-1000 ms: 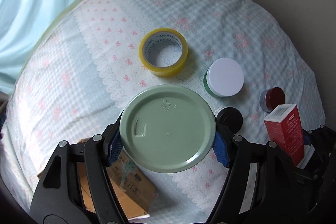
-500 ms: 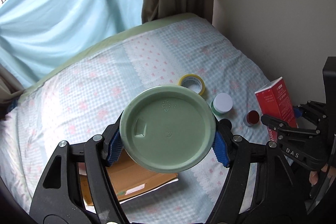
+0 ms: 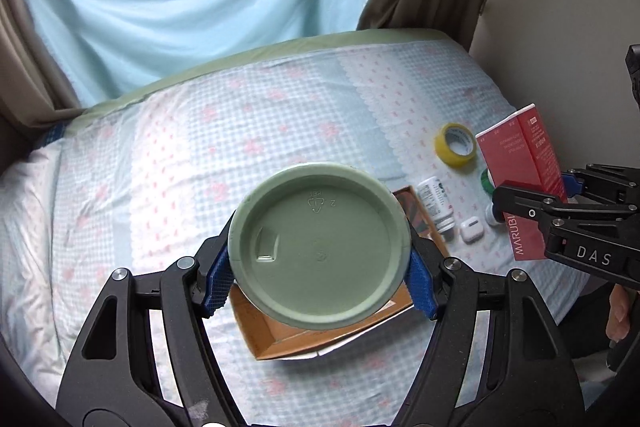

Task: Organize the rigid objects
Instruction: 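Carry both held items into the cardboard box and open both tools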

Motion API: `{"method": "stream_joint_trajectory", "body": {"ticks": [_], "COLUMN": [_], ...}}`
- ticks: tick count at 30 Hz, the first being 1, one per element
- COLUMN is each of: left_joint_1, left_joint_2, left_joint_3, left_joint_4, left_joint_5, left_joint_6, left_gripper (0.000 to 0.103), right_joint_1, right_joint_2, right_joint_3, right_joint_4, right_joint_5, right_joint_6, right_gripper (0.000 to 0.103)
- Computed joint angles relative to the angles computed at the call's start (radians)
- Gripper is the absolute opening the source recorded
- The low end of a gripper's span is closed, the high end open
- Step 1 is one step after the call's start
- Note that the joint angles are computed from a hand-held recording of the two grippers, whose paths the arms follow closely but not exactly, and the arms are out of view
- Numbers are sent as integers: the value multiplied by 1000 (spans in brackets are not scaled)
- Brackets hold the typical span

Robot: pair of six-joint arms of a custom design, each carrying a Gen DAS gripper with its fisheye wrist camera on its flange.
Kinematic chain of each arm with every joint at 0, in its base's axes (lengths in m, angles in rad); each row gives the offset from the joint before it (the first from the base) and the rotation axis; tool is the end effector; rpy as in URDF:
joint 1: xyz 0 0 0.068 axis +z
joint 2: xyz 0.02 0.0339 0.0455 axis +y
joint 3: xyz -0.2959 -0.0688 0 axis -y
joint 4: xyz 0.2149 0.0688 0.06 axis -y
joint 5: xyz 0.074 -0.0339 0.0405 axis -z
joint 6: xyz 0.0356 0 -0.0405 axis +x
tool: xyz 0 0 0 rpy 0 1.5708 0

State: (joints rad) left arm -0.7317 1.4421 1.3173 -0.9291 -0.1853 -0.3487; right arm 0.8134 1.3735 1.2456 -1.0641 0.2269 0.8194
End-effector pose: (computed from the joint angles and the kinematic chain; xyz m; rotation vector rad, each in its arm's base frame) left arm 0.1953 -0.1666 0.3450 0.4325 2.5664 -0.1464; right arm 0.1590 0.1565 0.3348 0.0674 2.7142 0.1674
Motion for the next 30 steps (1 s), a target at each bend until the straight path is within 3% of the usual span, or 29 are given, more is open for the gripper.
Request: {"method": "stream_joint_trajectory", "body": {"ticks": [7,14,18,24,30], "left_joint_1": [224,263,265,250,212], "left_joint_2": [-14,117,270,513,638], "left_joint_3": [-293,-468,-491,-483,-461], "left_joint_4": [161,357,467,601,633], "left_joint_5": [139,201,221,240,235], "left_joint_6": [-5,-37,-49,-69,-89], "left_gripper": [68,68,68,68,68], "right_joint_1": [38,-4,-31,-86,-86], "right_joint_2": [220,381,473,645,732], "right_joint_3": [3,-83,-143,-184,-251], "right_joint_4": [186,308,392,532,655], "right_joint_5": [-95,-152,-200,-273,-277], "right_joint_6": [-34,-269,-405,-499,-563], "right_gripper": [39,39,39,39,39]}}
